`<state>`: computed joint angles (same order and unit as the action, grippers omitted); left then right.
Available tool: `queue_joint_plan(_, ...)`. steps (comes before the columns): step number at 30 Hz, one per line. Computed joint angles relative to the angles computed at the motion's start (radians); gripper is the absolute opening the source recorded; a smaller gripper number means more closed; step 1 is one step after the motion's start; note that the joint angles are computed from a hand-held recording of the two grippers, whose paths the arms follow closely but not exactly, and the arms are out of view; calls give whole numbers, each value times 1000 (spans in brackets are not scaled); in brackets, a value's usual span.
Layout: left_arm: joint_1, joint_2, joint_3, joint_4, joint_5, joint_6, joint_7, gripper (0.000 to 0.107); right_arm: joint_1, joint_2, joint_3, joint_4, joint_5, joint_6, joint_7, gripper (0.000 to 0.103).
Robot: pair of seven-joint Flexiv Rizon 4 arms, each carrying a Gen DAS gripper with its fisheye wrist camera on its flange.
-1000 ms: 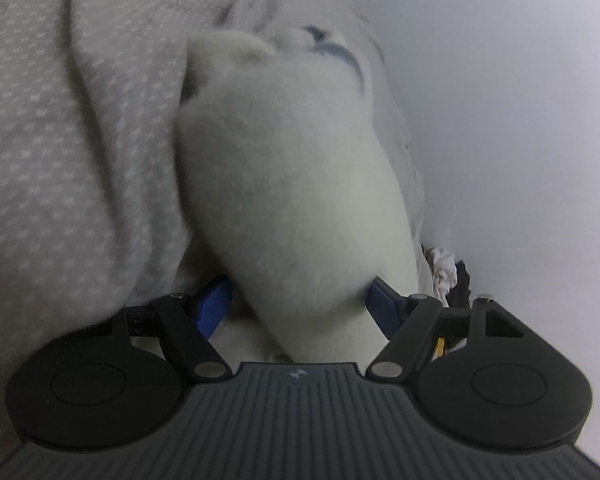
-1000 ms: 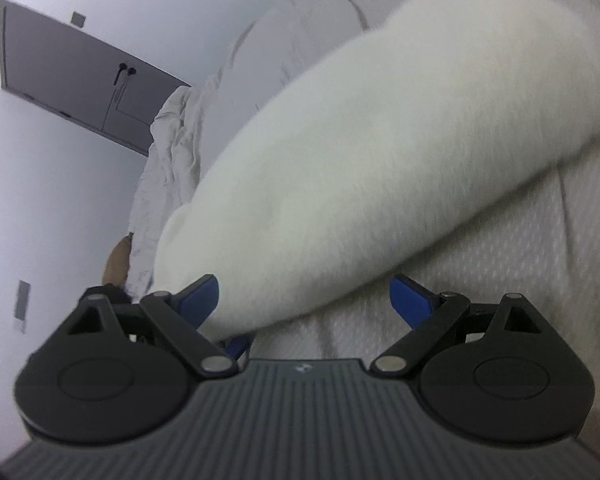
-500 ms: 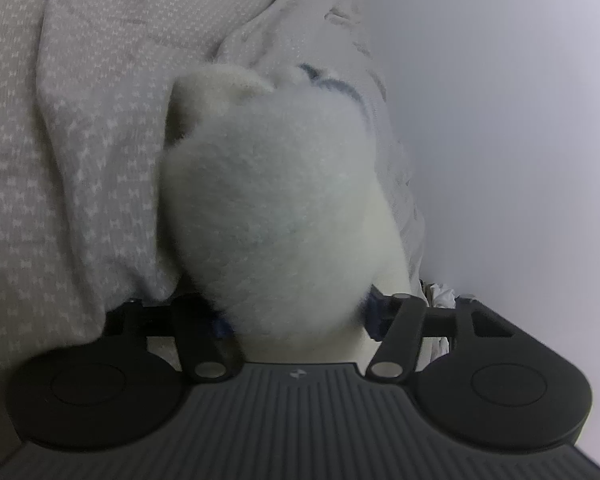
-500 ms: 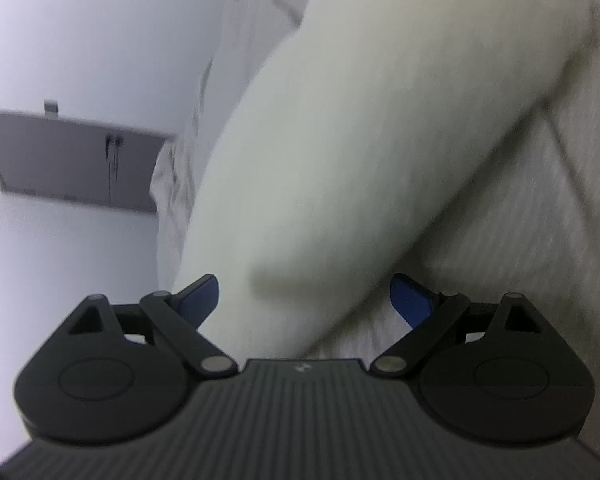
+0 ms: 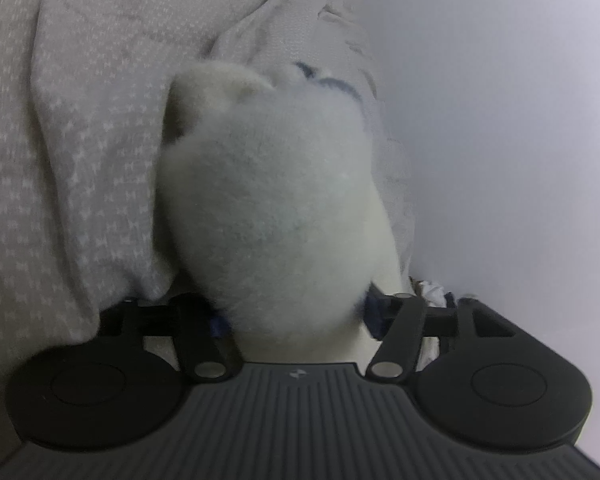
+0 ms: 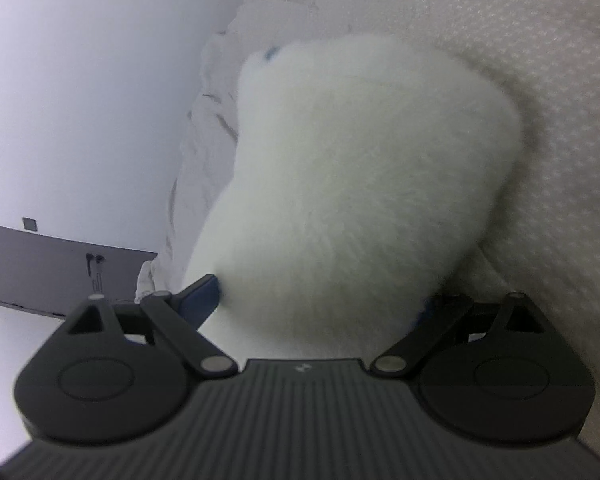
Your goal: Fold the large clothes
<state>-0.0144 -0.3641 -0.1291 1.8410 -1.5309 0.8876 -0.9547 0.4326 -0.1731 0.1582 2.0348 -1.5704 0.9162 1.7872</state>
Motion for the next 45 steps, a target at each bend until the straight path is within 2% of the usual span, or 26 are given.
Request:
queue_joint_plan(3,4,5,-4,12,-59,-10,5,76,10,-6,3,-9,8,-33,36,96)
queue_joint_plan(6,2,1,-2,16,-121,-15,6,77,18,-6,5,-12,31,-49,41,88)
queue_joint_plan(14,-1,-39,-4,-20,-98,-8,-9,77,18,-4,2,-11,45,-48,-35,83)
queue_joint_plan(17,-6,-32,-4,-19,-83,11,4,68,11,-5,-4,-10,38,-39,-66,77)
queue_joint_plan(20,-12,-20,1,-16,-42,36,39,61,14,-1,-3,-17,51,-52,-134,63)
queue_joint_plan(22,-21,-4,3,-10,-28,67,81,57,12,10,-4,-8,18,-54,-107,54)
queue_joint_plan(25,-37,32,6,12,-36,104,151,55,6,30,4,7,-18,-58,-96,49)
queue_joint_plan(28,-48,65,9,34,-79,114,229,53,9,48,18,14,-27,-81,-115,47)
queue_joint_plan(37,-57,136,48,92,-152,50,343,53,13,105,47,35,-52,-110,-157,46)
queue_joint_plan(45,-57,137,47,44,-113,-5,308,53,-19,172,54,34,-56,-80,-235,46)
